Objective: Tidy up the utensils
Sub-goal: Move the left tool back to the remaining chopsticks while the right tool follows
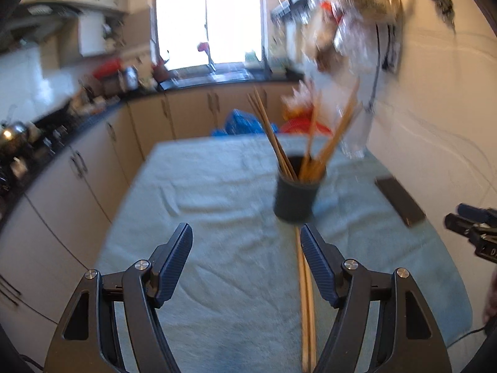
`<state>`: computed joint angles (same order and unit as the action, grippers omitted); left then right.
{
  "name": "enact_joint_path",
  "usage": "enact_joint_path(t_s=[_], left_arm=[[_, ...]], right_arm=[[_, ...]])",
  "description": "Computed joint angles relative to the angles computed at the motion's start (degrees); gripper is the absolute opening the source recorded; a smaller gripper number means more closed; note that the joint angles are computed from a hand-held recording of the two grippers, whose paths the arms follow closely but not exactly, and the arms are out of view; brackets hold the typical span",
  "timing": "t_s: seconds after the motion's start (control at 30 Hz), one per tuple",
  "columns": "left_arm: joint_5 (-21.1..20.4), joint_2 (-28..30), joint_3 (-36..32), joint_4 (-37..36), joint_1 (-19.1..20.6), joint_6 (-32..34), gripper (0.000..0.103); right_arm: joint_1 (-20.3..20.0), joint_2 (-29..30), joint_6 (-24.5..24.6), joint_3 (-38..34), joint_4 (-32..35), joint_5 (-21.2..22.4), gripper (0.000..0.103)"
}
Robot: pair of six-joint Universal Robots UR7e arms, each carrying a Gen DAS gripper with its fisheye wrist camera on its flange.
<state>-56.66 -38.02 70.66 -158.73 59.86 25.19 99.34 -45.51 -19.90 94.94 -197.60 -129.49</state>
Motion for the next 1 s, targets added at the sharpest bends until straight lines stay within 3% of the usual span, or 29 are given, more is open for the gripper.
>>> enact_joint_path(t_s=[0.1,0.17,0.3,0.5,0.57,0.8,1.0], left_arm=[[-2.62,1.91,-3.51,10.58,1.79,-3.20,0.066],[-4.23,3.08,-5.23,15.86,2.72,-5.01,0.047],[-7.30,5.82,-8.94,24.20,4.09,-7.71,0.034],[-8.89,7.86,-9.63,26.38,4.57,-6.95,0.028],[-8.20,8.81,-10.61,27.66,4.65,-7.23,0.016],[-9.09,9.34,-11.67,27.85,5.23,-8.68,0.015],[-6.72,10.07,-11.51,26.06,4.93,-7.62,0.012]], right_arm=[[-2.06,0.55,5.48,1.01,3.54,4.46,0.069],[-2.84,1.29,7.49,1.13,4.76,6.15,0.069],[-3.86,2.67,9.65,0.95,6.38,9.11,0.069],[-4.59,4.10,11.28,-0.06,7.63,11.07,0.069],[-4.69,4.52,11.24,-0.34,7.93,11.10,0.069],[-4.72,4.85,11.20,-0.53,8.46,11.64,0.069],[-4.82,5.82,12.21,-1.25,9.38,11.67,0.069]])
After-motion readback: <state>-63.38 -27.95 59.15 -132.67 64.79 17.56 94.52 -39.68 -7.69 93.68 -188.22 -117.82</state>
